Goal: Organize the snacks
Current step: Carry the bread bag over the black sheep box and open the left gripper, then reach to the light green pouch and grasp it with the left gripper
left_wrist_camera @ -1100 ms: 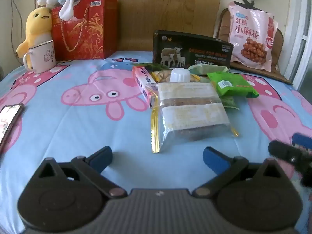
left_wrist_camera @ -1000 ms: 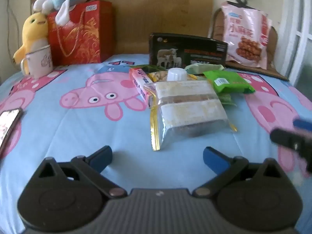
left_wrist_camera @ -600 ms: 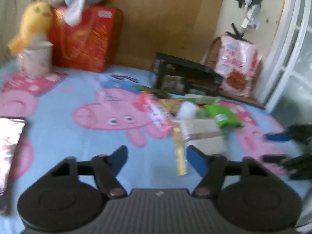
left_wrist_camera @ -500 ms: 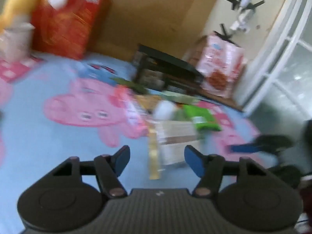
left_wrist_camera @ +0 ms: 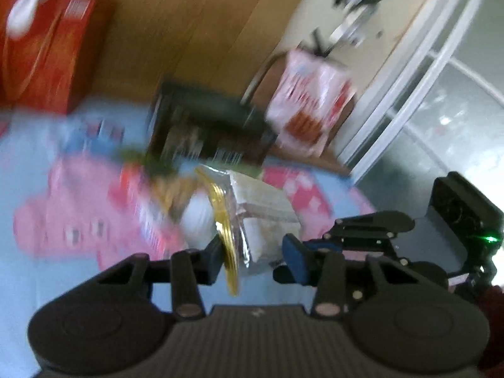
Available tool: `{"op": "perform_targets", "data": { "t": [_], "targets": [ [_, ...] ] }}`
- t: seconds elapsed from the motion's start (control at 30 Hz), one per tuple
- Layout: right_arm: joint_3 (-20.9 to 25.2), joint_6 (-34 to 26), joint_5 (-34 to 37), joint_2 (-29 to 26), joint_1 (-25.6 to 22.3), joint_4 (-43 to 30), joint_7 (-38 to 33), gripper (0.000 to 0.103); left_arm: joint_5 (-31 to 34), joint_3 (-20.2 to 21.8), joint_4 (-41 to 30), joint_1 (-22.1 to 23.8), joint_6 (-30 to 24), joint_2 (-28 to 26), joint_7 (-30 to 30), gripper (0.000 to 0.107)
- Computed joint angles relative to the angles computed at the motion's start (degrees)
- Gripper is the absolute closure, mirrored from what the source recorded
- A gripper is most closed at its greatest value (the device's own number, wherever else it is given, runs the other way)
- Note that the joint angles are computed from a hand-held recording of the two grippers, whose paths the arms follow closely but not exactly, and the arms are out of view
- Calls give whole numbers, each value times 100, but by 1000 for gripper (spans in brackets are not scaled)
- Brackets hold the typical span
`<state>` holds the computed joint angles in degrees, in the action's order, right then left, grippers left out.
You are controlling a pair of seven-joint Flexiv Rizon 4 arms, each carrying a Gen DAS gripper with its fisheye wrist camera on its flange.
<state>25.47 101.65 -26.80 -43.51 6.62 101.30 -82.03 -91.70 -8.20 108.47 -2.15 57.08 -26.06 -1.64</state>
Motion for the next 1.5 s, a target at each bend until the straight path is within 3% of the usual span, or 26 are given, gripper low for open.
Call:
{"op": "perform_targets", "data": {
  "t": [0.07,0.17,0.27,0.33,0.37,0.47,0.53,0.6,0.63,0.67,0.73,0.8,0.83,0.9,0.97,1.03,1.07,1.2,1.27,1.37,1.43,1.5],
  "targets": [
    [-78,-105,15,55,19,-326,46,78,135,-58,-465,4,31,-90,-135,66],
    [-578,-236,129,35,317,-964,61,78,298,-208,-1530,-115,343,-541,-159,66],
    [-1053,-511,330,-220,551,-1731,149,78,806,194,-2868,-560,337,-1374,-824,64],
    [-1340,-750,493,-525,663,-2259,241,78,1746,7,-3785,-411,186,-2045,-1702,64],
    [-1333,-900,584,-703,632,-2502,274,78,2481,-294,-4252,-240,219,-2432,-2333,64],
    [-1376,-1265,840,-1127,594,-2938,344,79,4269,-608,-5652,-75,-125,-3480,-3973,64],
    [-1443,-1555,921,-1346,663,-3238,331,79,4617,-270,-6585,-255,-491,-4085,-4599,63],
    [-1439,-1904,992,-1573,717,-3578,251,78,4519,445,-7281,-449,-971,-4526,-4996,61],
    [-1473,-2005,1041,-1641,757,-3702,219,76,4753,525,-7664,-459,-1079,-4756,-5296,56],
    [-1676,-1803,1119,-1643,872,-3645,302,68,4937,568,-7860,-463,-1116,-4883,-5450,52],
    [-1868,-1751,1164,-1638,989,-3671,389,64,5206,612,-7693,-454,-1149,-4776,-5493,48],
    [-1996,-1472,1210,-1501,1058,-3407,414,64,5164,231,-6863,-310,-726,-4352,-5035,49],
    [-2116,-1277,1369,-1364,1136,-3164,370,64,4837,273,-6396,-300,-572,-4094,-4704,48],
    [-2033,-897,1429,-1201,1064,-2821,242,64,3344,777,-5463,-558,-314,-3588,-3655,46],
    [-1664,-714,1059,-1071,837,-2510,484,62,2251,765,-4530,-536,-145,-3043,-2655,42],
    [-877,-751,1343,-951,452,-2244,7,63,2277,12,-3750,-94,312,-2604,-2405,41],
    [-743,-630,1211,-887,350,-1987,86,63,2360,-455,-3345,224,546,-2413,-2298,41],
    [-973,-321,1466,-768,504,-1472,572,63,2744,-2224,-2160,1541,1130,-2145,-2211,44],
    [-935,-203,1626,-798,471,-1353,916,63,2589,-2547,-1802,1731,1334,-2044,-1850,44],
    [-322,39,1680,-961,60,-1211,1359,64,2764,-2495,-1596,1678,1199,-1962,-1827,55],
    [-373,399,1689,-889,165,-958,1522,64,2419,-2017,-1475,1322,1033,-1785,-1623,63],
    [-410,668,1609,-820,248,-706,1661,63,2081,-1924,-1210,1158,1375,-1638,-1184,67]
  ]
}}
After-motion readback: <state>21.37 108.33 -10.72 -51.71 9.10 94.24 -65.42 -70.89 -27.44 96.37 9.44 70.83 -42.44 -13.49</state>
